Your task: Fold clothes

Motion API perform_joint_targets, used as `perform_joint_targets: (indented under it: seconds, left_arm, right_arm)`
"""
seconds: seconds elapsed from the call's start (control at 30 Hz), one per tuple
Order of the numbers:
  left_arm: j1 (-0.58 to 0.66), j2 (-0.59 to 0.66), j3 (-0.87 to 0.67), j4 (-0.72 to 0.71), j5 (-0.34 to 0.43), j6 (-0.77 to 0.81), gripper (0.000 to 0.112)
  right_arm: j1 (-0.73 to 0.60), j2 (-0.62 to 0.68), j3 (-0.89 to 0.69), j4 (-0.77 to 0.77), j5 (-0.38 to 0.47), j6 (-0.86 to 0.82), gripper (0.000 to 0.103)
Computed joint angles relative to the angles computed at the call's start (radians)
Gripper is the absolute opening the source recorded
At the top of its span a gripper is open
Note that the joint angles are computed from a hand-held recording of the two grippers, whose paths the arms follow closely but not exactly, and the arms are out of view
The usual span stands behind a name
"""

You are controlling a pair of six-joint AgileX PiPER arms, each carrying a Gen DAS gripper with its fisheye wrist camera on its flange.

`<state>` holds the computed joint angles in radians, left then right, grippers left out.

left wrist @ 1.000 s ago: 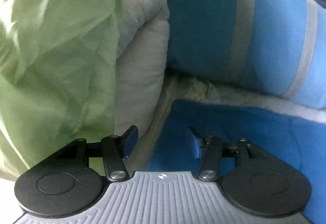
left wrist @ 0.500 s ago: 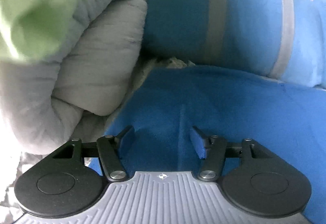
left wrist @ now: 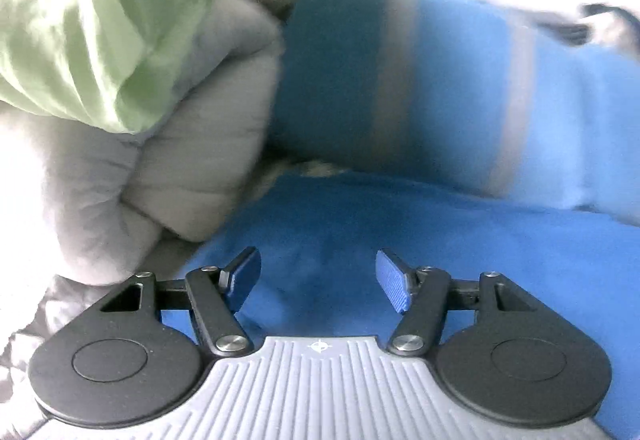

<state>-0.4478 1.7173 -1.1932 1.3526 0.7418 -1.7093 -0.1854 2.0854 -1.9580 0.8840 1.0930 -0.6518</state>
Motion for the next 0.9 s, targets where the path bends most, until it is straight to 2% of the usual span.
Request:
perform_joint_targets:
  seconds: [0.07,0.17,0.3,0.43,0.53,0.6,0.67,0.73,0.83,0.9]
  left_arm:
    - [-0.054,-0.012,0.044,0.007,0.018,-0.005,0.063]
    - [-0.104,0.045,0.062,0.003,0.089,0.028,0.063]
    - [-0.078,0.077,0.098,0.084,0.04,-0.148,0.063]
    - [-0.076,0.088,0.069,0.045,0.042,-0.135,0.063]
    - [-0.086,0.071,0.056,-0.009,0.053,-0.048,0.063]
    - [-0.086,0.075,0.002,-0.094,0.08,0.092,0.063]
    - [-0.093,0.086,-0.096,-0.214,0.146,0.246,0.063]
    - [-0.1,0.073,-0.164,-0.268,0.17,0.298,0.063]
    - [-0.135,0.042,-0.228,-0.254,0.118,0.322,0.064]
    - [-0.17,0.097,-0.365,-0.288,0.144,0.422,0.064]
  right_arm:
    - [-0.013,-0.007,0.018,0.037,-0.023,0.012,0.103]
    - [-0.039,-0.036,0.078,0.13,-0.072,-0.037,0.103]
    - [-0.053,-0.034,0.082,0.146,-0.098,-0.019,0.103]
    - [-0.053,-0.001,0.035,0.103,-0.098,0.077,0.103]
    - [-0.062,0.013,0.02,0.103,-0.085,0.116,0.103]
    - [-0.063,0.01,0.022,0.094,-0.091,0.129,0.103]
    - [-0.067,0.005,0.029,0.093,-0.095,0.132,0.103]
    - [-0.069,0.003,0.033,0.098,-0.098,0.132,0.103]
    - [-0.067,-0.002,0.039,0.098,-0.106,0.128,0.103]
    - [-0.067,-0.001,0.037,0.101,-0.1,0.128,0.103]
